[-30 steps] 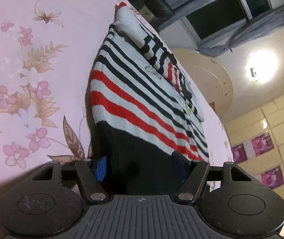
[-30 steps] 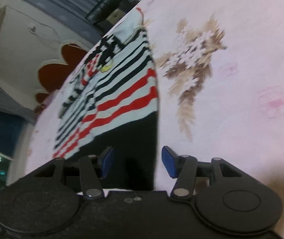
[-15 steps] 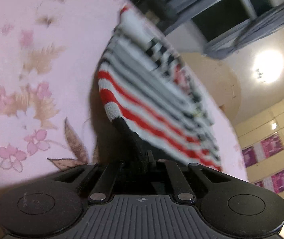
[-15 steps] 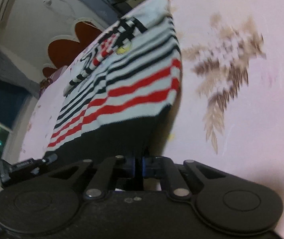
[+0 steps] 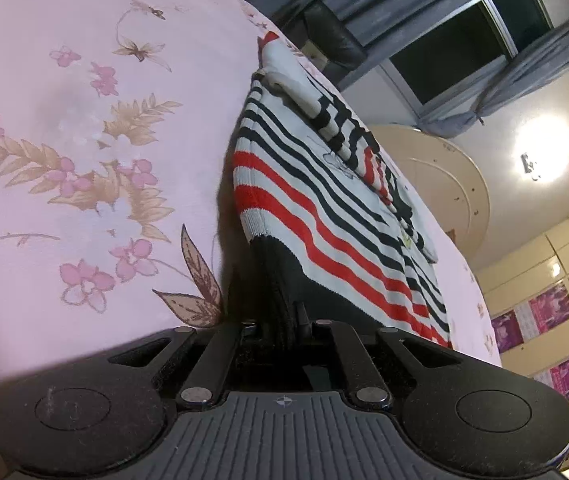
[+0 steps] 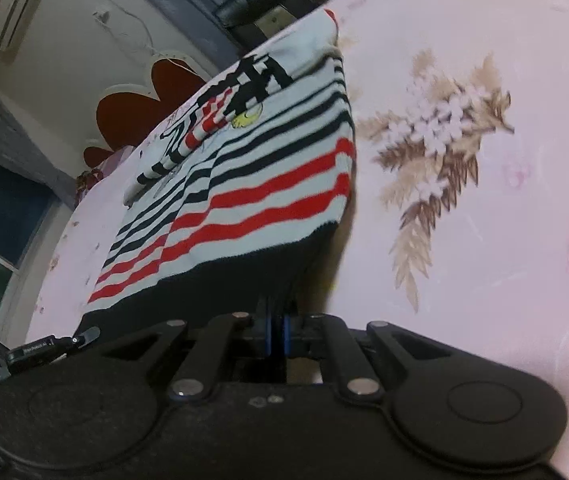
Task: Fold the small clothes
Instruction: 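Grasp the black hem with both tools and lift it toward the collar, then lay the lifted hem over the collar with both tools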
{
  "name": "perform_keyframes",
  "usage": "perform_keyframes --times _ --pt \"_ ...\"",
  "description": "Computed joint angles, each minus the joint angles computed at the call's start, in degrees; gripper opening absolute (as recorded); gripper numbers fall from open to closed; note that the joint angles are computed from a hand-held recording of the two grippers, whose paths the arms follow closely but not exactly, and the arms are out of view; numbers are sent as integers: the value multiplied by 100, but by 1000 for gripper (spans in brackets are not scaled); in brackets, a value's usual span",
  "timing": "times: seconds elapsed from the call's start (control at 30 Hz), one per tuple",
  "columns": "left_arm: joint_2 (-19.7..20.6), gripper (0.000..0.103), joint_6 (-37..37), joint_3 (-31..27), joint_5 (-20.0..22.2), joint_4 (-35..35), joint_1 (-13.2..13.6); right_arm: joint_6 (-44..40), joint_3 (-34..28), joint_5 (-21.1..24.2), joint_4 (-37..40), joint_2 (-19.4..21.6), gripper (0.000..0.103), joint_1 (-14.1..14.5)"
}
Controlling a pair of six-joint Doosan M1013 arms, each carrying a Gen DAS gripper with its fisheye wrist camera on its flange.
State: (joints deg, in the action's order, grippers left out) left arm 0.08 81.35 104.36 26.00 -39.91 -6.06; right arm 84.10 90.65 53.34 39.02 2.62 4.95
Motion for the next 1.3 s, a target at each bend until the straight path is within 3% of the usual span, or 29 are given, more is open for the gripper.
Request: perform_keyframes --times 0.13,0.2,0.33,0.67,1.03,1.23,1.3 --pt "-16 5 -209 -138 -65 169 -65 -80 -78 -134 93 -23 6 -40" --pt "-37 5 -8 -194 -242 -299 -42 -206 -203 -228 58 -12 6 -29" --pt "109 5 -161 -523 -502 -373 0 -295 -571 -452 69 189 6 -33" --pt "1172 5 -265 -2171 -55 4 199 189 -2014 -682 -408 1115 6 45" --pt "2974 6 -875 -4511 1325 1014 400 1287 -4405 153 -1225 2926 6 148" --pt "3549 6 -771 -5212 1733 823 470 1603 -5282 647 -1542 3654 6 193" --pt "3616 6 -658 -5249 1634 732 478 1728 -5562 795 -1574 3869 7 199"
